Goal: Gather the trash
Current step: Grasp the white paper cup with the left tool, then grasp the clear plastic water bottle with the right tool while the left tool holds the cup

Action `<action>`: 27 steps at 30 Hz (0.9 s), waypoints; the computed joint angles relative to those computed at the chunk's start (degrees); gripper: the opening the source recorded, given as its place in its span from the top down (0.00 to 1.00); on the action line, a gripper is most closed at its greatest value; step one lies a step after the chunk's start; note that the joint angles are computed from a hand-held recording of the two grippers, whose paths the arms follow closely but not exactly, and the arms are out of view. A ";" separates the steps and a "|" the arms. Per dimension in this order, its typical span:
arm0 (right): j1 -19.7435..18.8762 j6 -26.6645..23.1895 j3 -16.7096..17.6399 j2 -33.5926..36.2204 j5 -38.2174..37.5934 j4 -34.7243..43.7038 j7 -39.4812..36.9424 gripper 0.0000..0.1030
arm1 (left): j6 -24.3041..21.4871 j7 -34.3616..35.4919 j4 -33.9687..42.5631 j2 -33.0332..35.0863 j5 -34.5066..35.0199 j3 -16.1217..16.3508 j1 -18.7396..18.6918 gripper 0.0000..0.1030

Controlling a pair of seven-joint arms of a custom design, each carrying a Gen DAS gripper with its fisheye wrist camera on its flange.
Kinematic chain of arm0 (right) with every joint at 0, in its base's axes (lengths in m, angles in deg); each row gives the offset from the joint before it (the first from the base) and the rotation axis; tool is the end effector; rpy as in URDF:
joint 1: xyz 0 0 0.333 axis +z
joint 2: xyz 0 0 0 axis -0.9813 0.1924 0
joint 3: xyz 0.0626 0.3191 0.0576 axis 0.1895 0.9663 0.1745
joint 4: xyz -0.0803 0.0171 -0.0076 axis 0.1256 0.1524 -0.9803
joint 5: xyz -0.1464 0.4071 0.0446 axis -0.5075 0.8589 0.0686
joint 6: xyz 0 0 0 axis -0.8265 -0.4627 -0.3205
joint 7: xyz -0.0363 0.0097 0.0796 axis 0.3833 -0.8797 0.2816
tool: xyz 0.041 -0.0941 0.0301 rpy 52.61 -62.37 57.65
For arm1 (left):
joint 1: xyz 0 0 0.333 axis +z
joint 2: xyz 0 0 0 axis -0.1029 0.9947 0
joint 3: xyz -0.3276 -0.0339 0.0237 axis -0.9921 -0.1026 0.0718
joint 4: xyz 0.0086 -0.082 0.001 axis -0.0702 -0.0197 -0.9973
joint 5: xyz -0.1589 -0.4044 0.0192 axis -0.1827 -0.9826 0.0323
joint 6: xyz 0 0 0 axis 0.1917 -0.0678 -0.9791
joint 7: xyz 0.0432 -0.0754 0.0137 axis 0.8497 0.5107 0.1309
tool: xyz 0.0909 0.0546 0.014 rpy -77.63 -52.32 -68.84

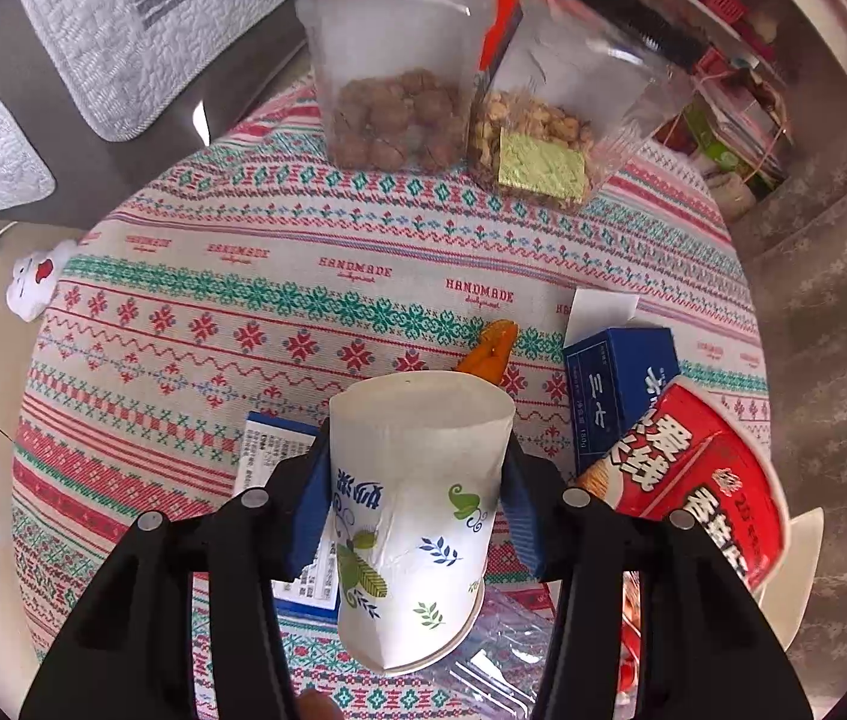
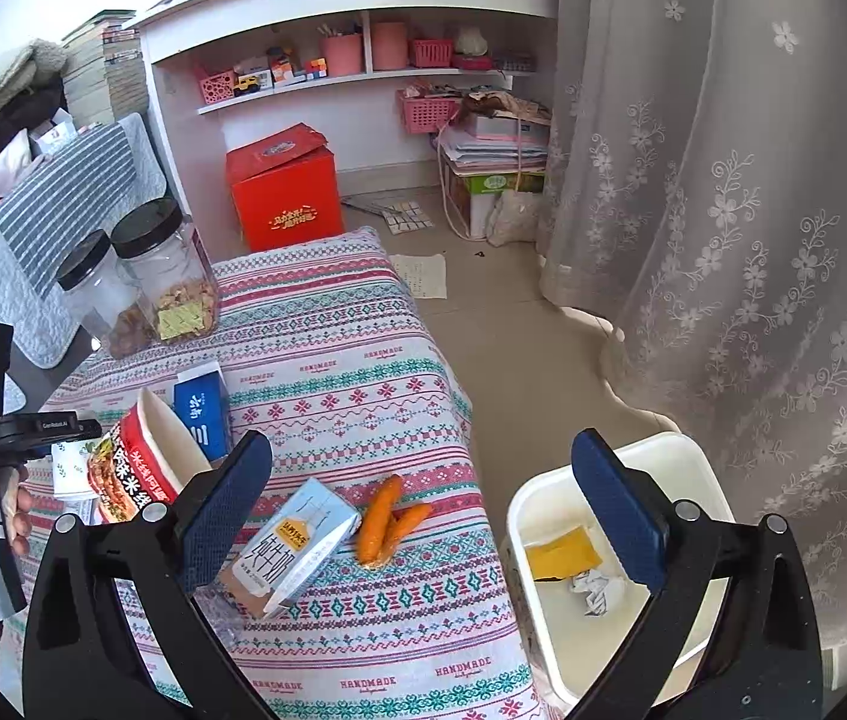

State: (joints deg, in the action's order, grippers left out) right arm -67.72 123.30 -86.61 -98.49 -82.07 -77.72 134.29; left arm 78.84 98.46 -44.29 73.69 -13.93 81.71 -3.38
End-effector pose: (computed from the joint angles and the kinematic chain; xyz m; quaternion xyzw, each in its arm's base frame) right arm 0.5391 0.0847 0.6557 -0.6945 0.6154 -0.2325 0.2915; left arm 0.5644 -0.0542 0.5717 -0.8477 0.4931 -0.1660 0.1038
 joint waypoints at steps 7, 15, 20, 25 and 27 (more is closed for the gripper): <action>5.09 1.39 -0.91 -1.29 6.95 -1.56 -9.43 0.07 | 2.84 -7.84 -7.36 -16.04 -2.98 -0.52 1.84 0.52; 8.77 6.73 3.11 -3.49 -1.00 -7.13 -15.46 0.07 | 10.35 -11.41 -19.15 -31.75 -6.03 -2.30 2.77 0.51; 10.79 2.12 1.13 -2.97 1.25 -6.37 -20.82 0.07 | 9.21 -8.59 -20.50 -32.89 -7.35 -1.42 3.19 0.51; 16.47 -9.73 -1.48 -3.40 13.07 -5.75 -38.07 0.07 | 8.26 -7.54 -21.08 -35.07 -8.69 -0.36 4.48 0.51; 15.47 -12.33 0.71 -1.87 11.97 -5.01 -38.61 0.07 | 8.20 -7.31 -21.23 -36.03 -8.48 -0.59 5.23 0.51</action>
